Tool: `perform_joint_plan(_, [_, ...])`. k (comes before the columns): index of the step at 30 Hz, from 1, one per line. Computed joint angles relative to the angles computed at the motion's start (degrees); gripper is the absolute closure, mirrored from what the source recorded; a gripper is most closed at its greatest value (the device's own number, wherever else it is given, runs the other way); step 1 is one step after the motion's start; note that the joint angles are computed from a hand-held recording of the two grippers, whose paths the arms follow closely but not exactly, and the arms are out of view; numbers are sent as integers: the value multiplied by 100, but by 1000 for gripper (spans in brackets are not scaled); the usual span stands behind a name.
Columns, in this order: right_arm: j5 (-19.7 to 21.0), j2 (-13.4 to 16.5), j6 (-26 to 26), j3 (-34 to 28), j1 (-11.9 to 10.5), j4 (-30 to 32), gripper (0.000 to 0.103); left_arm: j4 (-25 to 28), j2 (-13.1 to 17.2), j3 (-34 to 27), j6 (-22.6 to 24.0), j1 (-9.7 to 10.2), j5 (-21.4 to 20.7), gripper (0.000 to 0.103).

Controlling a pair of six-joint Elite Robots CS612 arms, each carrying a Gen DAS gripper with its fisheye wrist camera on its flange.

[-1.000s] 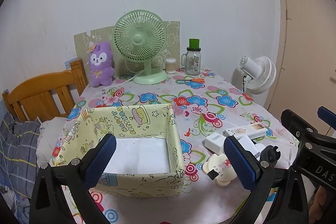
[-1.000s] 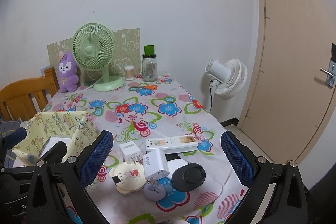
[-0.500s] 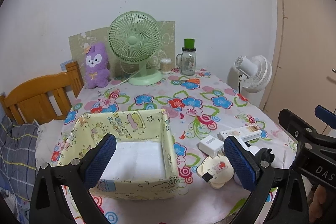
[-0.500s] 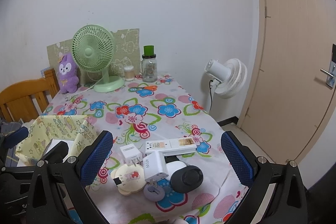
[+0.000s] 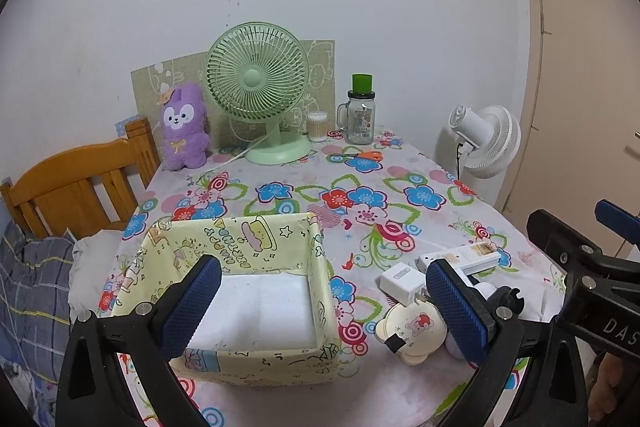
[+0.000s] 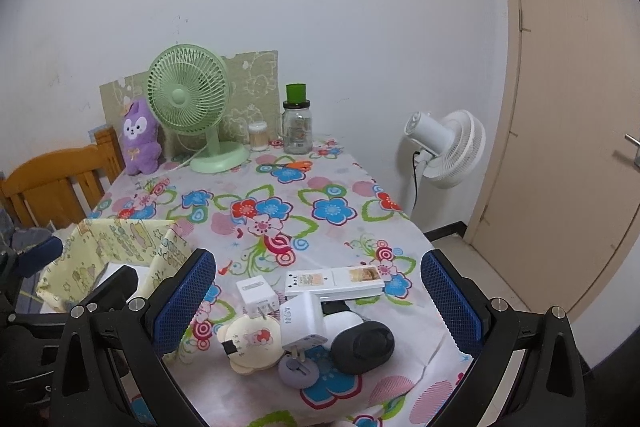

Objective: Organize rigid objects

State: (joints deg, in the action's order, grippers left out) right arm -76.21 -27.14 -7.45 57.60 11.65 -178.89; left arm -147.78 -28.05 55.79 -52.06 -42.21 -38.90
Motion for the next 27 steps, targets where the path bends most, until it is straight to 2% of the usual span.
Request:
perform_joint_plan(7, [-49, 21, -20, -38, 5, -43, 0, -9, 34, -63, 14, 3, -16, 0])
perform_joint_plan(14, [-37, 64, -29, -102, -25, 21, 0, -9, 175, -291, 28, 26, -205, 0])
perform_joint_plan(27, [-205, 273, -239, -353, -124, 144, 0, 149, 759, -1263, 256, -1, -572, 0])
